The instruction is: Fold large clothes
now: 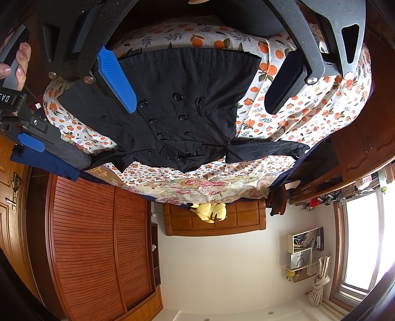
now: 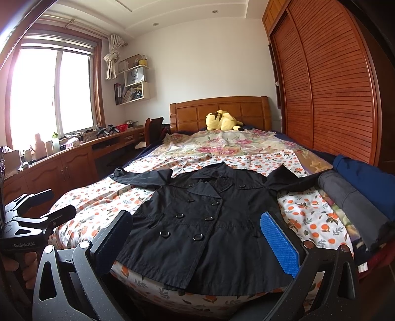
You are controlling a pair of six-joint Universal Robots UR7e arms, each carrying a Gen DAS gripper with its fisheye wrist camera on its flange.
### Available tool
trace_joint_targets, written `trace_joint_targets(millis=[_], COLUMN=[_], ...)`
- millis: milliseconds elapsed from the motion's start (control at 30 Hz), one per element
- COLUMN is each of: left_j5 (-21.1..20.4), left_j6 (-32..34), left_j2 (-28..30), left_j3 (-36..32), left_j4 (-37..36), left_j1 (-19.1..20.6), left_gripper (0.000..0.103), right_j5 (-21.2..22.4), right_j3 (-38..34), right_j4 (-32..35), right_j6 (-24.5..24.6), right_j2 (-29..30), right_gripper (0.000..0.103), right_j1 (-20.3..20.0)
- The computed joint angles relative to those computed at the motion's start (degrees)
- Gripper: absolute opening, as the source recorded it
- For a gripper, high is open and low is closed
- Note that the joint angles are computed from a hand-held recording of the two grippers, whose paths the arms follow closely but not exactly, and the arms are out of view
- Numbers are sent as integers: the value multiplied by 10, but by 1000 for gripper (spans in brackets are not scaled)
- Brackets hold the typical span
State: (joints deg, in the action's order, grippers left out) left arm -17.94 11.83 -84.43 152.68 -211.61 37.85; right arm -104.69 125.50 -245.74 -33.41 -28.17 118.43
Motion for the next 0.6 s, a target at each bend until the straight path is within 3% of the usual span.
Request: trace_joint_targets(millis=[600], left_j5=[-26], left_j6=[12], left_j2=[2], left_j3=[-4], left_j4=[-12], left_j1=[35], left_gripper=[103], right_j5=[0], right_j3=[-7], right_j4=[12], right_j6=[-2], right_j2=[2], right_gripper=[103], right_j1=[-2])
